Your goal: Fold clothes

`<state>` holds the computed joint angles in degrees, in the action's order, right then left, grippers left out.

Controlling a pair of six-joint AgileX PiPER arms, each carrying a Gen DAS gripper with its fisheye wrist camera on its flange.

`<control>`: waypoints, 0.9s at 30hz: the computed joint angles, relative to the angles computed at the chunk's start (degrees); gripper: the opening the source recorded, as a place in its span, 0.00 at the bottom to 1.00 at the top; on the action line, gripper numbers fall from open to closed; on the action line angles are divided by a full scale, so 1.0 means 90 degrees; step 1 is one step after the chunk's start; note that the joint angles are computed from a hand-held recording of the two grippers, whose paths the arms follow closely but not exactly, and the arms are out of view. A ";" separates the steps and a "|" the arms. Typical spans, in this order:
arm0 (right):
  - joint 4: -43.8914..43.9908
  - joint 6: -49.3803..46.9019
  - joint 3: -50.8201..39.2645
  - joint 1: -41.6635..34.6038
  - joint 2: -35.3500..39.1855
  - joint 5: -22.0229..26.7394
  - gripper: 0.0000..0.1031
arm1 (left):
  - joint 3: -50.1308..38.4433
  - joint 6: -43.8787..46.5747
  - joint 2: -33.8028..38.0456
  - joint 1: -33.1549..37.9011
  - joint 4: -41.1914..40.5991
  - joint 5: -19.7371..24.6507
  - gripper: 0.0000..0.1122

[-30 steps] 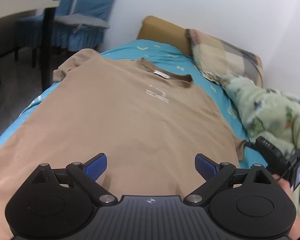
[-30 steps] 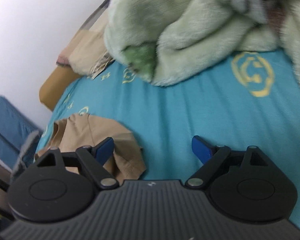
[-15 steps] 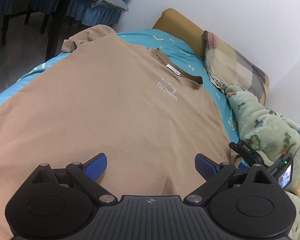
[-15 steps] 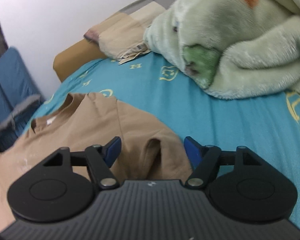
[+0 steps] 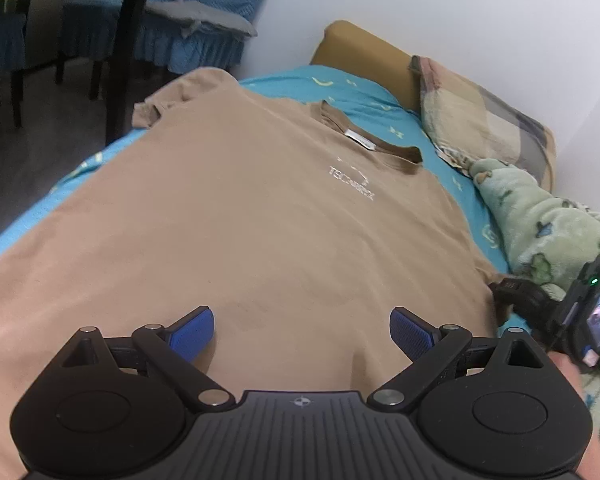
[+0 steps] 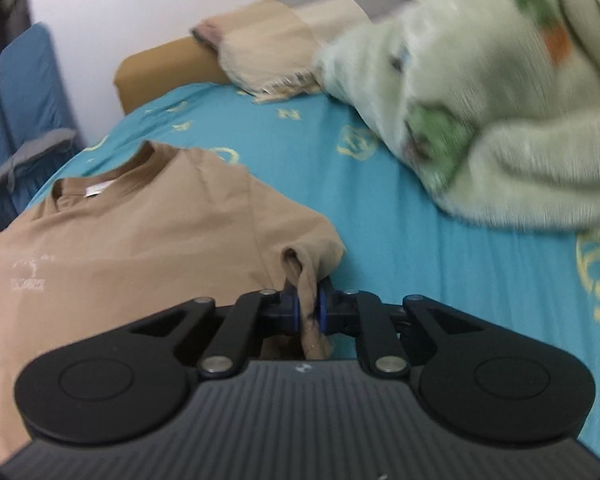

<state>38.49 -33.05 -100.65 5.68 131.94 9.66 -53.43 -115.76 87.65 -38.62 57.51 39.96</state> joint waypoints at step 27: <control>0.5575 -0.1539 -0.1246 -0.1257 0.0951 0.4017 0.40 | -0.0113 0.0065 0.0131 -0.0104 -0.0094 0.0369 0.86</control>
<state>88.67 -46.90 -111.86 -5.63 140.49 45.81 -54.45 -115.18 88.83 -39.56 56.67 43.28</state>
